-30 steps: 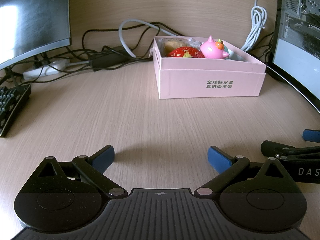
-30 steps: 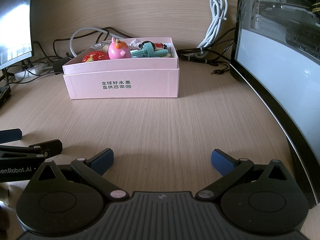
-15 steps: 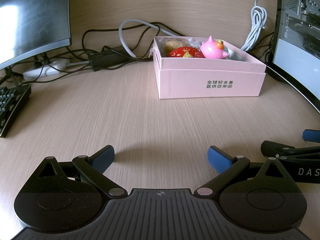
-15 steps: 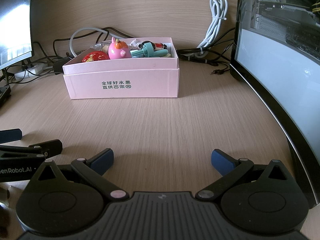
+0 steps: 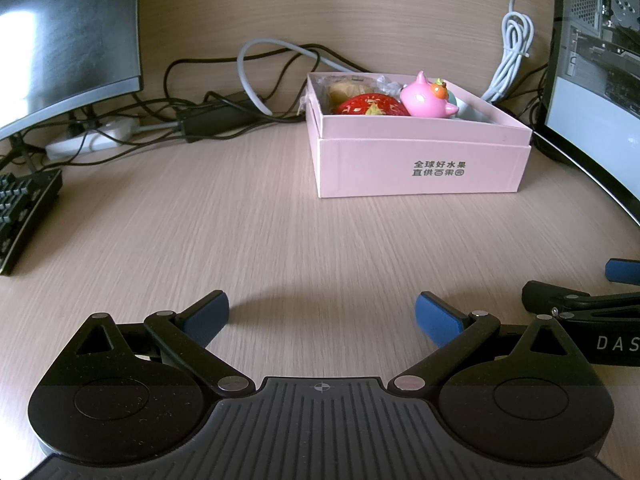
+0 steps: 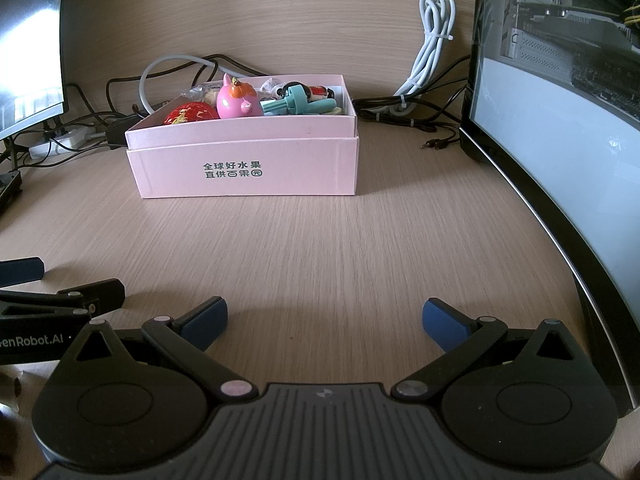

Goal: Organize objects

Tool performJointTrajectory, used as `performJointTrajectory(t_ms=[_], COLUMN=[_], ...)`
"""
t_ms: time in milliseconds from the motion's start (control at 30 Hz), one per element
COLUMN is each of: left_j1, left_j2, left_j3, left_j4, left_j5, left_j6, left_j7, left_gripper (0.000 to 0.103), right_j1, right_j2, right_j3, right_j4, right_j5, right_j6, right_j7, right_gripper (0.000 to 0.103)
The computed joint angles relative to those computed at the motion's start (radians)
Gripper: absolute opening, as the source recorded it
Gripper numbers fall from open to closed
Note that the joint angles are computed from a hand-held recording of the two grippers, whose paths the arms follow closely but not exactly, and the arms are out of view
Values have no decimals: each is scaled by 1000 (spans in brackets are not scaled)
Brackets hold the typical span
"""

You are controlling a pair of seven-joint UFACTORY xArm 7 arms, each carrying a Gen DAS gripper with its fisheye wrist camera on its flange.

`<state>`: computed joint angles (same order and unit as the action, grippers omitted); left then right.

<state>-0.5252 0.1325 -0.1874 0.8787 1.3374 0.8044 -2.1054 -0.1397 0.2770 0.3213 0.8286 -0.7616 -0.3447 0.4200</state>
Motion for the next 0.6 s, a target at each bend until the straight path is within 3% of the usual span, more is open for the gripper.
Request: performJointTrajectory(t_ms=[600], left_j1=[3], left_j2=[-3], left_j3=[1], left_j4=[-5], left_j5=[6], left_j6=[-6], left_j7=[-4], left_gripper=[102], right_j1=[-2], right_j2=[0], right_j3=[2], right_j4=[0], right_j5=[3], right_j6=[0], right_j7=[-3], right_gripper=[103])
